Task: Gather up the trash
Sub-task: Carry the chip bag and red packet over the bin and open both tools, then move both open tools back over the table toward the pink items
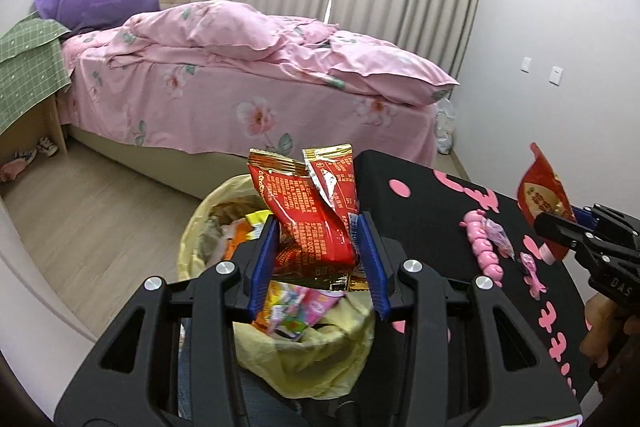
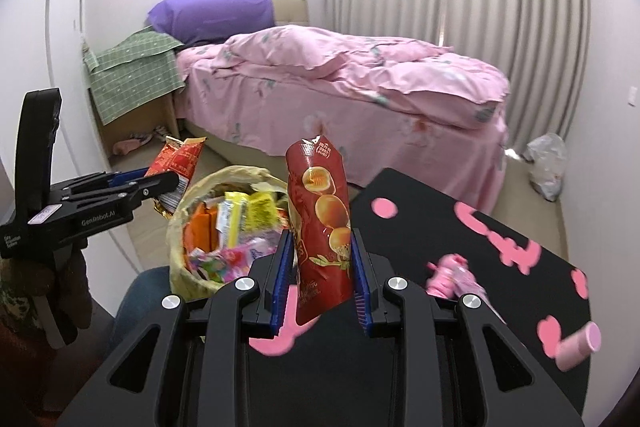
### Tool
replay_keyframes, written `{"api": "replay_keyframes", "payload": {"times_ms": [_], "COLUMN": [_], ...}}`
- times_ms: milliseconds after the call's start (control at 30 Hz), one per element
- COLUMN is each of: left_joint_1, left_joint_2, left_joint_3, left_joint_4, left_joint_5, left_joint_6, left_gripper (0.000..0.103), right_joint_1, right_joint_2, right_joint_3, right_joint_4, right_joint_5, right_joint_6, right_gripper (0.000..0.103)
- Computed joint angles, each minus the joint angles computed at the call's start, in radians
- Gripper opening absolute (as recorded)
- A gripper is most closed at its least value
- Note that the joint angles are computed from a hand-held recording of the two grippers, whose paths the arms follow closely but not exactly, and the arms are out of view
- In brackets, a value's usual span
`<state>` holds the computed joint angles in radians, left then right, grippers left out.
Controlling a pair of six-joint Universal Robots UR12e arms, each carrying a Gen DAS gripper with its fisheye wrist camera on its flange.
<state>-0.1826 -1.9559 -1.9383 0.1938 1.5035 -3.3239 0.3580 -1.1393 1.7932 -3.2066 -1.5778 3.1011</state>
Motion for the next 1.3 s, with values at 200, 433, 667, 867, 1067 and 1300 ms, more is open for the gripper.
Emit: {"api": "replay_keyframes", "payload": {"times_ms": [200, 433, 667, 867, 1067, 1300], "left_joint_1": [0.017, 0.029, 0.032, 0.037, 0.054, 0.052], "left_joint_2": [-0.018, -0.051, -0.090, -0.112, -0.127, -0.108], "left_joint_3": [0.007, 0.028, 0.062, 0.088, 0.095, 0.083], "left_joint_4": [0.003, -0.070, -0.142, -0.194, -0.172, -0.121], "left_joint_5": [0.013, -0.001, -0.031, -0.023, -0.080, -0.033], "left_joint_6": [-0.072, -0.099, -0.101, -0.147, -0.192, -0.238], "left_gripper": [0.037, 0.037, 0.037, 0.042, 0.059, 0.071], "right_joint_1": [0.003, 0.000, -0.004, -0.007, -0.003, -0.013], "right_joint_2": [0.070, 0.147, 0.228, 0.263, 0.269, 0.247], "right_joint_3": [-0.087, -0.181, -0.287, -0.335, -0.345, -0.317], "right_joint_4": [0.078, 0.186, 0.312, 0.361, 0.392, 0.409], "right_joint_5": [0.075, 0.136, 0.223, 0.238, 0.218, 0.282], "right_joint_6": [0.007, -0.025, -0.127, -0.147, -0.184, -0.198], "right_gripper": [0.026, 0.026, 0.026, 0.026, 0.038, 0.053]}}
